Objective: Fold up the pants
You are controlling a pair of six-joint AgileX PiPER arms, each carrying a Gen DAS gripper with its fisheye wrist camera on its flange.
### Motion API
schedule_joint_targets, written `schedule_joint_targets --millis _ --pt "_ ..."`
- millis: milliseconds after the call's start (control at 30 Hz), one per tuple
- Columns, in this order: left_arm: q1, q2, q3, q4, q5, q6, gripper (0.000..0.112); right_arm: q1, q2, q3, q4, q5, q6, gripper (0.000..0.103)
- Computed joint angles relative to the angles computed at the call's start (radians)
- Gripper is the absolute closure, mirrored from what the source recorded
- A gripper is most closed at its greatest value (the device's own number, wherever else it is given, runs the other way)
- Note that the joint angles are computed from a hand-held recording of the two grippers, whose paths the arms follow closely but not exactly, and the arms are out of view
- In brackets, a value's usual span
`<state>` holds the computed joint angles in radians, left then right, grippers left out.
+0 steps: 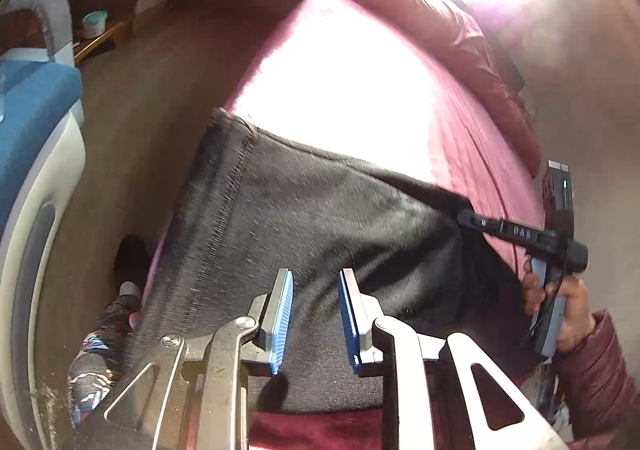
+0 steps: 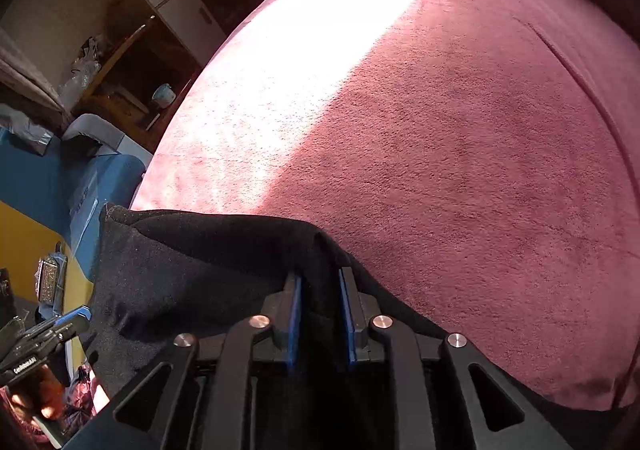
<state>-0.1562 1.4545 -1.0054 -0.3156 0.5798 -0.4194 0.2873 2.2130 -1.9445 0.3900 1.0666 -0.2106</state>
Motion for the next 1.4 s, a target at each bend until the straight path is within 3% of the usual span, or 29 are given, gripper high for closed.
schedule_joint_targets --millis 167,333,433,567,667,700,800,967,1133,1267,1400 --pt "0.135 -0.166 0.072 0.068 0.053 -0.043 0.087 -0.05 -0.21 0.264 0.097 -0.116 -0.09 0.062" --pt "0.172 -0.192 0.087 0.0 0.071 0.041 0.087 -0.059 -0.404 0.553 0.163 -0.185 -0.207 0.062" --pt "0.096 -0.149 0.092 -0.042 0.027 0.082 0.088 -0.055 -0.473 0.706 0.177 -0.229 -0.242 0.062" --pt "-0.066 -0.013 -0.003 0.135 0.085 -0.044 0.087 -0.078 -0.548 0.882 0.178 -0.287 -0.267 0.062" --pt "-0.128 0.119 -0.058 0.245 0.167 -0.141 0.088 -0.121 -0.586 0.989 0.177 -0.332 -0.273 0.062" --pt "-0.137 0.143 -0.056 0.264 0.16 -0.163 0.087 -0.128 -0.581 1.014 0.165 -0.35 -0.258 0.062" --pt "-0.16 0.157 -0.077 0.322 0.166 -0.218 0.087 -0.18 -0.573 1.075 0.221 -0.401 -0.317 0.062" --pt "-0.226 0.155 -0.139 0.429 0.231 -0.312 0.086 -0.237 -0.583 1.075 0.311 -0.379 -0.37 0.062" --pt "-0.277 0.135 -0.194 0.414 0.156 -0.27 0.073 -0.517 -0.652 1.107 0.487 -0.264 -0.515 0.062" --pt "-0.305 0.197 -0.288 0.305 0.122 -0.166 0.072 -0.859 -0.656 1.114 0.562 -0.164 -0.589 0.062" --pt "-0.325 0.309 -0.418 0.204 0.139 -0.078 0.072 -1.189 -0.587 1.068 0.601 -0.101 -0.582 0.06"
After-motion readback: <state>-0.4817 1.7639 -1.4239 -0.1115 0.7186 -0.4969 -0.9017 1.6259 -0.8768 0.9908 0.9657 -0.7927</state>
